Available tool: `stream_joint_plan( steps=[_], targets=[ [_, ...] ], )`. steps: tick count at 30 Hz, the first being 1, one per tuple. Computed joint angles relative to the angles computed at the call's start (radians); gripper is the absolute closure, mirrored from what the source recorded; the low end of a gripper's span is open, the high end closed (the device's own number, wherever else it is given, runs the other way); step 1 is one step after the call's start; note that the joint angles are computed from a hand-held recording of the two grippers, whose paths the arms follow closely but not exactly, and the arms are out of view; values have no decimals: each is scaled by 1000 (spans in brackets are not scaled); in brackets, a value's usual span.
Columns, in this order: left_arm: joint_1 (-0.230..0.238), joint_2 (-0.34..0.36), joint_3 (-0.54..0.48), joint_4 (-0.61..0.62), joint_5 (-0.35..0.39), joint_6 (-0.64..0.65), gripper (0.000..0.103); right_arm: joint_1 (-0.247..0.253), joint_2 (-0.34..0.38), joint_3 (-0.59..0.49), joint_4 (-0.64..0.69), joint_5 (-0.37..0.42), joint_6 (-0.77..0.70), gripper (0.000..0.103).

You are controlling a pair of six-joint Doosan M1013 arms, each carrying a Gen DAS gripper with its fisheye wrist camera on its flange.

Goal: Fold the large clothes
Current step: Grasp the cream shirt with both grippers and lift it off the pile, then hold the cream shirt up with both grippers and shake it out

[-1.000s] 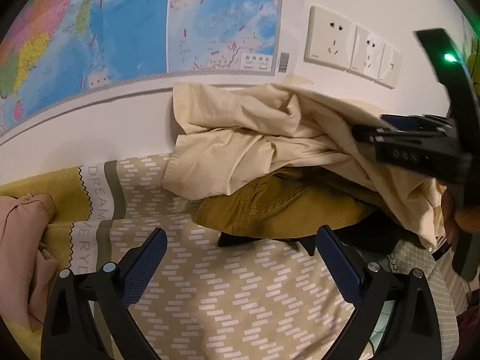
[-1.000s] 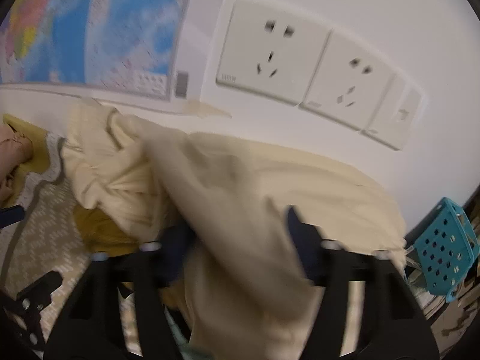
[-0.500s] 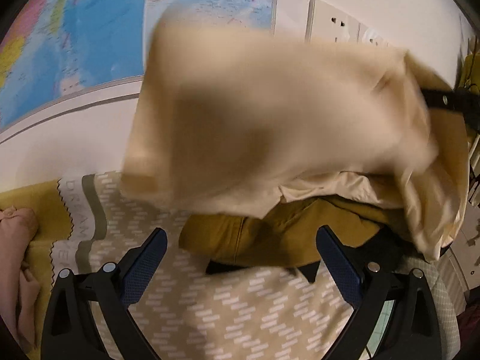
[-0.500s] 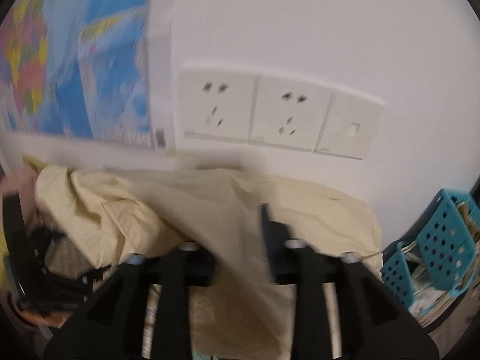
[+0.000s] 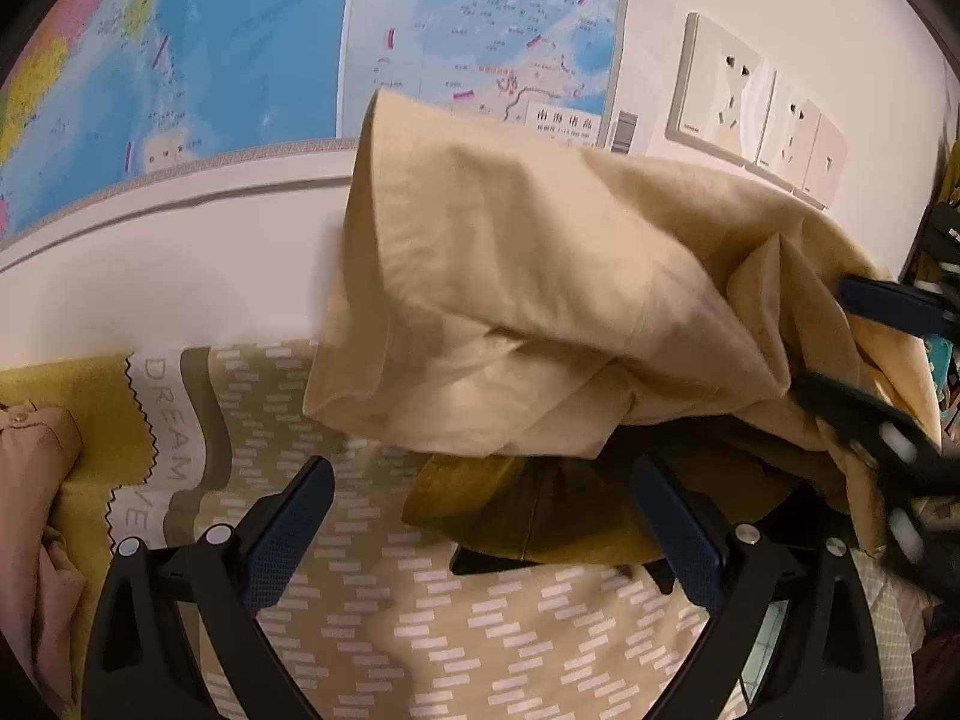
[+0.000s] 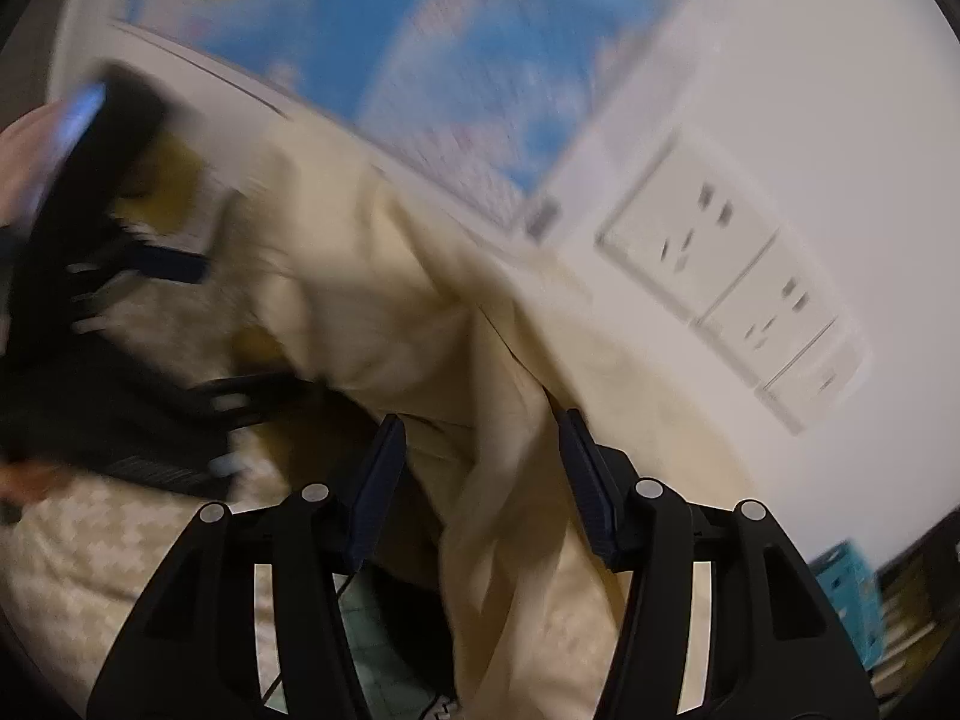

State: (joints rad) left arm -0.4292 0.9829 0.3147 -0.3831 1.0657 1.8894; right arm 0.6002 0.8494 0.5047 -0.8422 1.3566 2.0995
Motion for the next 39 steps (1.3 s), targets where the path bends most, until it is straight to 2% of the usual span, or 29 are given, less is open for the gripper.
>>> stream_joint_plan(
  steps=[3,4,5,6,7,8,9,13,16,19,22,25,29,30,31,32,34,35,36,37,39],
  targets=[
    [-1,-3,11,-3,-3,13,7,-25,52,-91,51,36,-40,52],
    [-1,-4,19,0,-9,20,7,-28,87,-151,48,60,-82,52],
    [-2,-1,16,0,-3,22,7,-30,109,-192,47,73,-108,60],
    [-4,-1,20,3,-5,27,7,-31,123,-221,53,73,-132,89],
    [-7,-9,37,6,-12,34,7,-28,139,-257,42,87,-147,99],
    [-8,-16,54,5,-19,43,7,-25,127,-252,31,78,-121,98],
    [-9,-42,103,-8,-37,62,7,-23,93,-205,32,35,-77,99],
    [-6,-61,139,-90,-47,114,7,-7,-126,79,-54,-189,260,99],
    [-4,-65,147,-191,-37,168,7,7,-216,171,-135,-270,403,99],
    [-7,-71,161,-258,-52,214,7,22,-272,214,-222,-278,510,99],
    [-12,-91,202,-313,-113,269,7,11,-310,248,-239,-291,561,99],
    [-11,-86,199,-355,-146,283,7,9,-326,260,-275,-289,597,99],
    [0,-77,192,-496,-194,326,7,11,-373,312,-286,-296,634,99],
    [2,-58,154,-525,-174,343,10,14,-374,311,-292,-284,632,99],
    [1,-46,136,-557,-162,382,29,17,-393,340,-302,-281,644,99],
    [-2,-32,107,-551,-152,395,60,23,-401,348,-316,-265,648,99],
    [-13,15,0,-479,-94,369,98,29,-423,376,-333,-258,678,99],
    [-12,48,-73,-470,-48,339,99,33,-435,391,-343,-256,707,99],
    [-11,57,-105,-480,-39,327,100,38,-448,408,-359,-252,730,99],
    [-11,47,-94,-501,-54,352,100,50,-455,411,-388,-228,740,99],
    [-10,-18,-2,-579,-104,461,101,70,-475,426,-432,-202,762,99]
  ],
)
